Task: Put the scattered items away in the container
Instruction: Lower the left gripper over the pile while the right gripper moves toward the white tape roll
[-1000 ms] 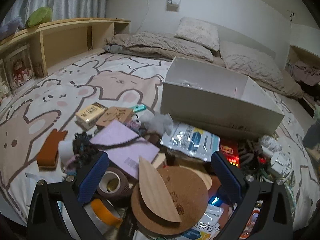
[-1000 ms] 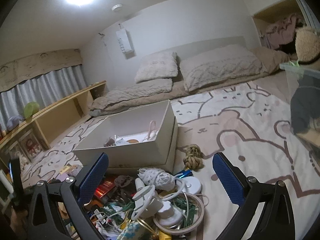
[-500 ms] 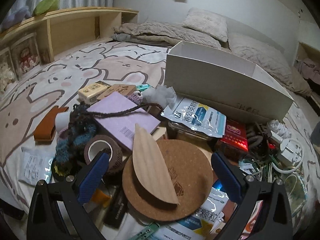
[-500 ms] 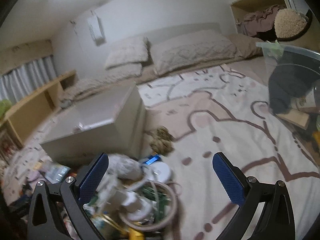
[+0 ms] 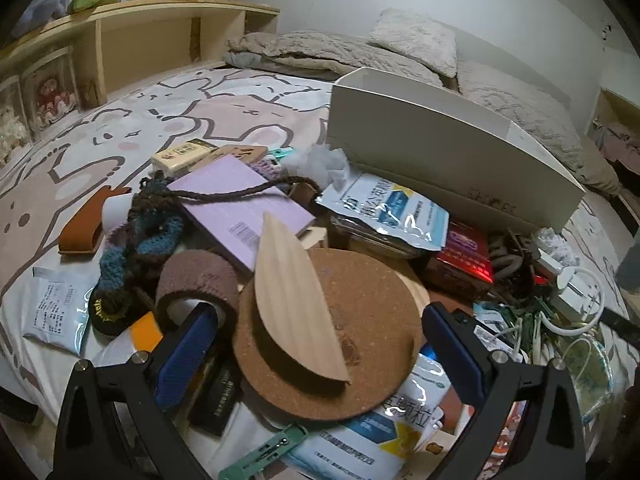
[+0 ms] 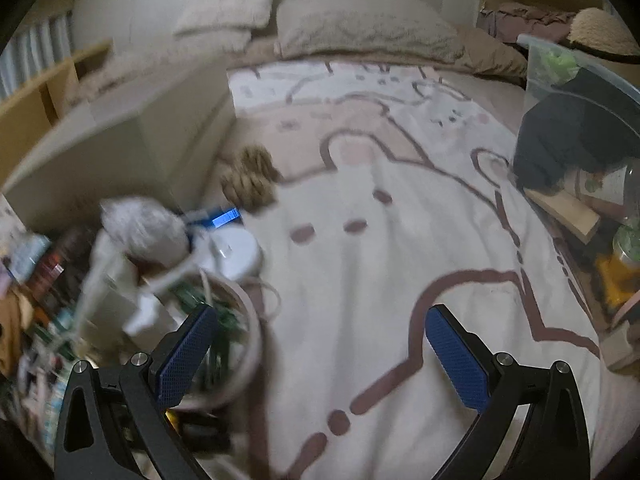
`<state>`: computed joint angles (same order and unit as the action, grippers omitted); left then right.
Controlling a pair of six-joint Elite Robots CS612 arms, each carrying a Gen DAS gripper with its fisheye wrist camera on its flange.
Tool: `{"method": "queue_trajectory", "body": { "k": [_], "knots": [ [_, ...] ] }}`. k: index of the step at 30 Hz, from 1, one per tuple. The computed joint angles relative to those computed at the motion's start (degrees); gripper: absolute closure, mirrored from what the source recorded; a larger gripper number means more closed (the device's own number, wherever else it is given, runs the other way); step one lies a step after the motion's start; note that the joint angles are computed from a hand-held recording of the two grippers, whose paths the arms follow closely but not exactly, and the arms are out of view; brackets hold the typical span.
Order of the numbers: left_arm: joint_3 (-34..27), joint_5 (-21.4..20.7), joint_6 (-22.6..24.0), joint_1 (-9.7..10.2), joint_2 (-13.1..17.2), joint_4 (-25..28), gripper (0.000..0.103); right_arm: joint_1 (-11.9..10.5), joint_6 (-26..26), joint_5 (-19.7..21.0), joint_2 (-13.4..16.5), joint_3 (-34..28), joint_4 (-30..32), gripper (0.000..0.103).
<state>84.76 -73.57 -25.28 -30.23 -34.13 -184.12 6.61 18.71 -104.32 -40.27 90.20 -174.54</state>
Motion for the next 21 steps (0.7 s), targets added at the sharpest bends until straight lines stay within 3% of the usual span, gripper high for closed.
{"method": "queue_trajectory", "body": {
  "k": [9,15,21],
  "knots": [
    [0.2,-4.6,3.4,-0.17,0.3,-4.2,0.000,-0.8,0.2,2.8,-0.2,-0.4,5.3,0.000],
    [-0.1,-9.9,4.7,0.31,0.6,-6.6,0.000,-0.7,2.4,-3.7,-0.2,-1.0,8.3,0.000],
    [-0.4,-11.8,7.0,0.08,0.8,-7.4,0.000,-1.4,7.1,-9.4,-0.6,-0.5,10.1,0.000]
  ]
}}
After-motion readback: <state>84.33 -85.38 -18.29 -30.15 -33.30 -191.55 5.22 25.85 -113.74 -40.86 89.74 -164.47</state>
